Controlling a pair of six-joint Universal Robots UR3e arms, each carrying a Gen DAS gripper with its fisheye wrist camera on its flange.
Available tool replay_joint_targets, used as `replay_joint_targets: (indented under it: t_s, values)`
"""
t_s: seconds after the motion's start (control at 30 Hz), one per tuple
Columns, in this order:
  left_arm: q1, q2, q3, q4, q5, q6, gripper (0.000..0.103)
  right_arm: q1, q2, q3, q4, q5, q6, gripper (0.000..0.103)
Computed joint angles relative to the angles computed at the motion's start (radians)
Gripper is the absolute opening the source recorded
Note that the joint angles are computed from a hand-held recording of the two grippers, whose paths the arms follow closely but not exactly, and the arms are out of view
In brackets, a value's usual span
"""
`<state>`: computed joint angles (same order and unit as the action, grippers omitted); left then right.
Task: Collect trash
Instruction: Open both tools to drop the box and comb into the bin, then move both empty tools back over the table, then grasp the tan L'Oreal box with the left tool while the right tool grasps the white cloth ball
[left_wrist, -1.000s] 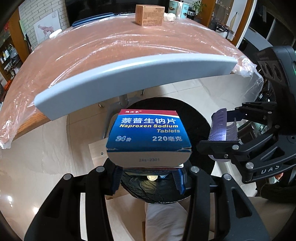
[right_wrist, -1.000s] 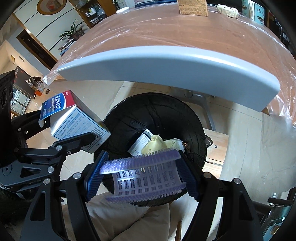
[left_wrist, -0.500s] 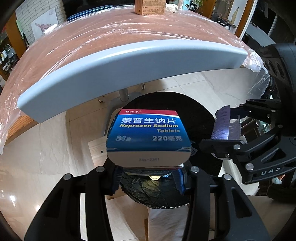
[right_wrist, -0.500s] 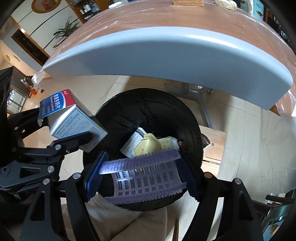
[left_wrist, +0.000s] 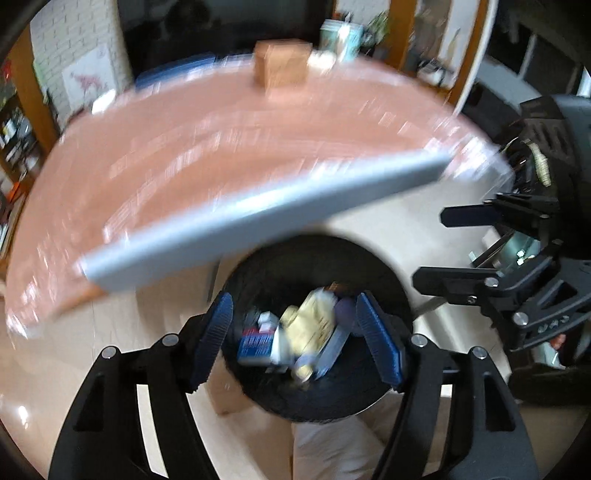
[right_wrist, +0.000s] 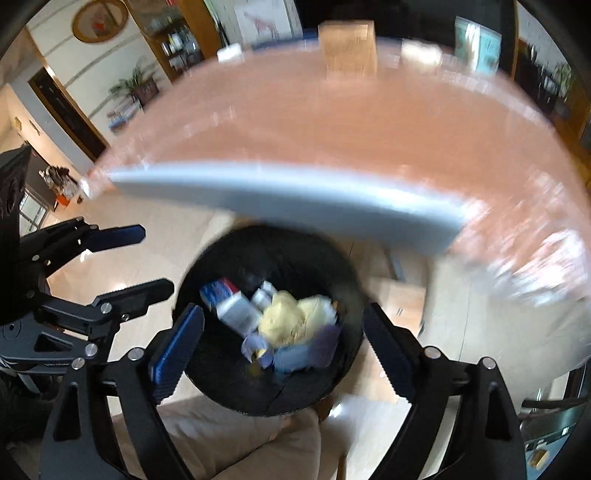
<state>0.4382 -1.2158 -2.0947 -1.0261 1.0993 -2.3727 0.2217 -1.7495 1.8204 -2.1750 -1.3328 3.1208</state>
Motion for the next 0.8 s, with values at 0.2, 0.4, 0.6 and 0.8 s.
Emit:
replay_joint_targets:
  t_s: [0.2, 0.4, 0.6, 0.8]
  values:
    - [-0.008, -0.016, 0.106, 0.055, -0.134, -0.071, 0.100, -0.007, 0.066, -0.180, -0.064, -0.204, 0.004, 0.099]
    - [-0.174, -0.317, 0.317, 0.301, 0.002, -0.254, 0.100, -0.076, 0.312, -0.467, -0.025, -0.284, -0.015, 0.099]
    - [-0.258, -0.578, 0.589, 0.285, 0.050, -0.334, 0.100, -0.135, 0.570, -0.783, 0.115, -0.260, -0.013, 0.098]
    - [-0.343, -0.771, 0.828, 0.245, 0.155, -0.407, 0.100, -0.147, 0.837, -1.161, 0.264, -0.253, -0.049, 0.098]
